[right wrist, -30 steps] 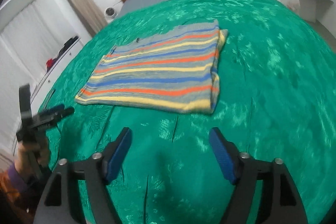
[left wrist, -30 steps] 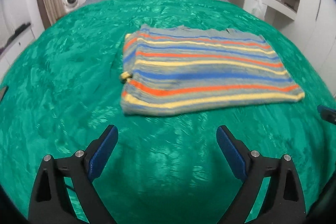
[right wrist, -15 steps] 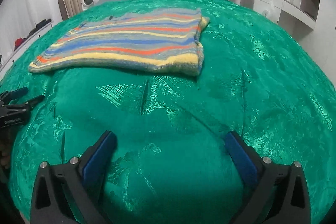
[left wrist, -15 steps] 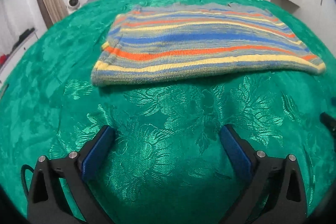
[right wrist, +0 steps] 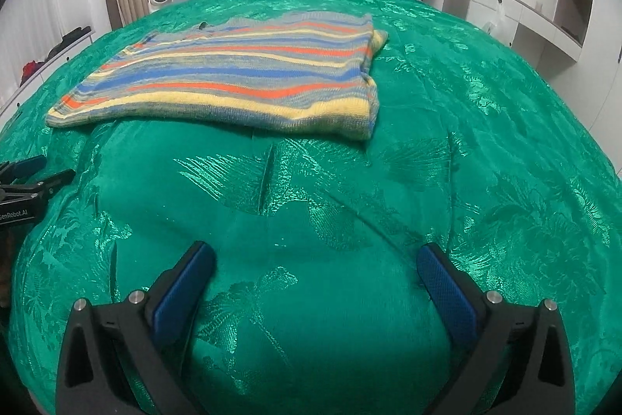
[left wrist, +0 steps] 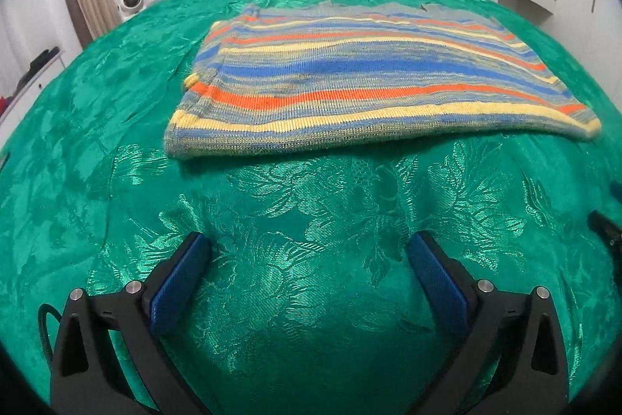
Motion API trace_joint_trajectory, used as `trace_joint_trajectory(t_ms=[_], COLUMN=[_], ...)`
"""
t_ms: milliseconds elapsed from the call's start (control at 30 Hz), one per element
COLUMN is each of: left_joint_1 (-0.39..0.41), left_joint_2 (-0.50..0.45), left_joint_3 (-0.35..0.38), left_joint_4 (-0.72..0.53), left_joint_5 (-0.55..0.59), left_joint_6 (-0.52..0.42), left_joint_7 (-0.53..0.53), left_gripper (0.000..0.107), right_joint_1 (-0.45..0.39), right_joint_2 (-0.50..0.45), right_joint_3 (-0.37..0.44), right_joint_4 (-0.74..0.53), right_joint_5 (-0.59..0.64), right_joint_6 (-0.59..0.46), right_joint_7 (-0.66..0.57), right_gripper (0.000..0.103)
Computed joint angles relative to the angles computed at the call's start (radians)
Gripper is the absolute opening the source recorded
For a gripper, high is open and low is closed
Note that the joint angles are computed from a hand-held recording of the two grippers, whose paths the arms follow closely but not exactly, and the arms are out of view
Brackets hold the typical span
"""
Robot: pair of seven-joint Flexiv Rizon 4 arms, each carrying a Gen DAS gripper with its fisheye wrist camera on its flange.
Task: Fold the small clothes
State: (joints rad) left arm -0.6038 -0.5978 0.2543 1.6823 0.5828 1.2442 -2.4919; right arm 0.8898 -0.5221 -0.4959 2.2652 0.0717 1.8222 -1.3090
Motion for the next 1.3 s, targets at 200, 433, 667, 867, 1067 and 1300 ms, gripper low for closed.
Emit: trace_joint_trajectory(t_ms=[200, 433, 667, 867, 1067, 1300], left_joint_1=[0.001, 0.001, 0.002, 0.001, 0.002, 0.0], left_joint_2=[0.0, 0.001, 0.001, 0.0, 0.001, 0.001], left_joint_3=[-0.001, -0.002, -0.002, -0.002, -0.002, -0.001], left_joint_4=[0.0, 0.001, 0.001, 0.0, 0.001, 0.001], left_joint_5=[0.002, 0.003, 0.002, 0.002, 0.002, 0.003], left_joint_6=[0.001, 0.001, 0.001, 0.001, 0.001, 0.0], left_joint_7=[-0.002, -0.002, -0.001, -0.001, 0.0, -0.002], left_gripper=[0.102, 0.102, 0.102, 0.102, 0.102, 0.102], right_joint_1=[0.023, 0.038, 0.052, 0.056, 0.059, 0.058], right_joint_2=[-0.005, -0.008, -0.01, -0.011, -0.012, -0.012], right_joint_3=[-0.024, -0.041, -0.059, -0.064, -0.066, -0.066], right_joint_4=[-0.001, 0.0, 0.002, 0.004, 0.004, 0.004], right_joint_5=[-0.002, -0.013, -0.026, -0.032, -0.033, -0.034], right_joint_6=[-0.014, -0.023, -0.033, -0.033, -0.033, -0.032], right_joint_7=[0.004, 0.017, 0.03, 0.036, 0.039, 0.039], right_gripper=[0.103, 0.103, 0.103, 0.103, 0.103, 0.103])
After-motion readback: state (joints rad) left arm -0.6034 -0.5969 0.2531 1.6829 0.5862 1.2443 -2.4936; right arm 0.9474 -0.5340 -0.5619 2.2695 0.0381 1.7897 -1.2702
